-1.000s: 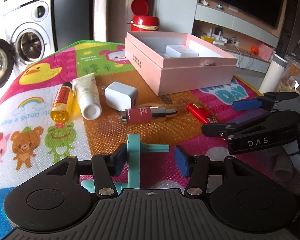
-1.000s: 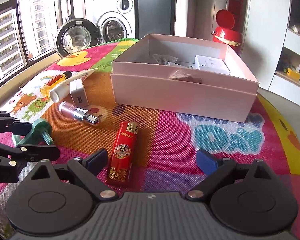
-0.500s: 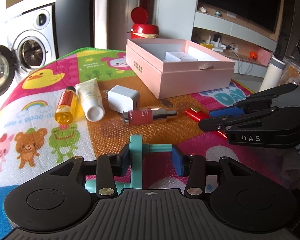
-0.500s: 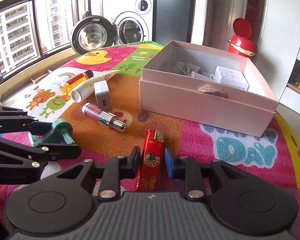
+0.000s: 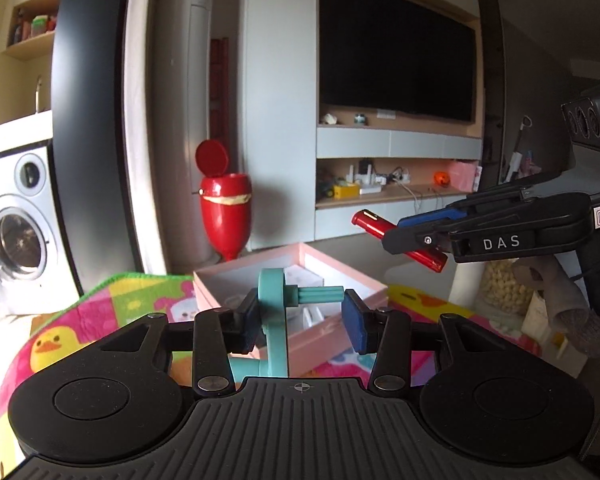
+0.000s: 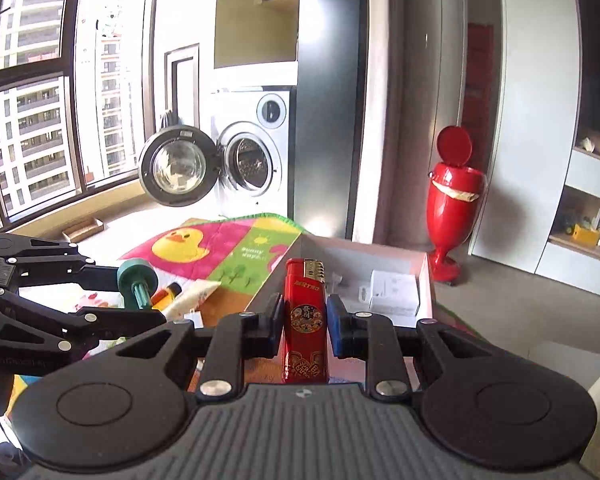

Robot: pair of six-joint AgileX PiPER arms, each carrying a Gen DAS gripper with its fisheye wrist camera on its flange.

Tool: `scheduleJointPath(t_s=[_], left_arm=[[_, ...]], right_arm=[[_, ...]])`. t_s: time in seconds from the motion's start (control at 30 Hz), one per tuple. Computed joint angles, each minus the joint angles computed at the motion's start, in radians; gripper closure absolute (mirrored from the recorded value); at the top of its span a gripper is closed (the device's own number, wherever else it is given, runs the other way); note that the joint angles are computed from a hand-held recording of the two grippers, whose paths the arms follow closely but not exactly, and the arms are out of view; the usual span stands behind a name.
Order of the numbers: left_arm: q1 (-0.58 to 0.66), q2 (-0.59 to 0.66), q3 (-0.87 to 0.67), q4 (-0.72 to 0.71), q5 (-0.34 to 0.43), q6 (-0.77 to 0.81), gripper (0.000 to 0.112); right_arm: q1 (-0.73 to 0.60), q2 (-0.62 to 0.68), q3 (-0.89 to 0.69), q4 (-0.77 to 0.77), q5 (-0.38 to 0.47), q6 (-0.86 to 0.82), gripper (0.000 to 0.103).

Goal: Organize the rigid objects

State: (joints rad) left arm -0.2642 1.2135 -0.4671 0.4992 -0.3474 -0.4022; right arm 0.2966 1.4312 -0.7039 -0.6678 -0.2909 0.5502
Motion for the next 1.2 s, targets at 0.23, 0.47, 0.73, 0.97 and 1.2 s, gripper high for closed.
scheduleJointPath(t_s=[0.23,0.47,0.73,0.97,1.2], left_arm=[[0.081,0.309,-0.458,0.537,0.013,-0.700,0.065],[0.120,0.677,-0.774,0.891,-0.011,-1.192,0.066],[0.223,0.528,-0.375,0.233,-0.086,-0.521,0.066],[0.375,0.332,-0.003,-0.074,-0.098,-0.277,0.066],[0.520,0.256,0.155,-0.057,-0.134,-0.191,0.066]], right_arm=[[-0.040,0.162,-0.258,-0.083,0.088,0.113,0.081],[-0.030,0.406,-0.431,0.345,0.144,-0.347,0.067],[0.077,0.368,-0.097,0.856,-0.132,-0.932,0.038],[0.135,0.397,-0.049,0.430,-0.060,-0.432,0.037],[0.278,0.492,-0.175,0.393,0.007,-0.353,0.037]])
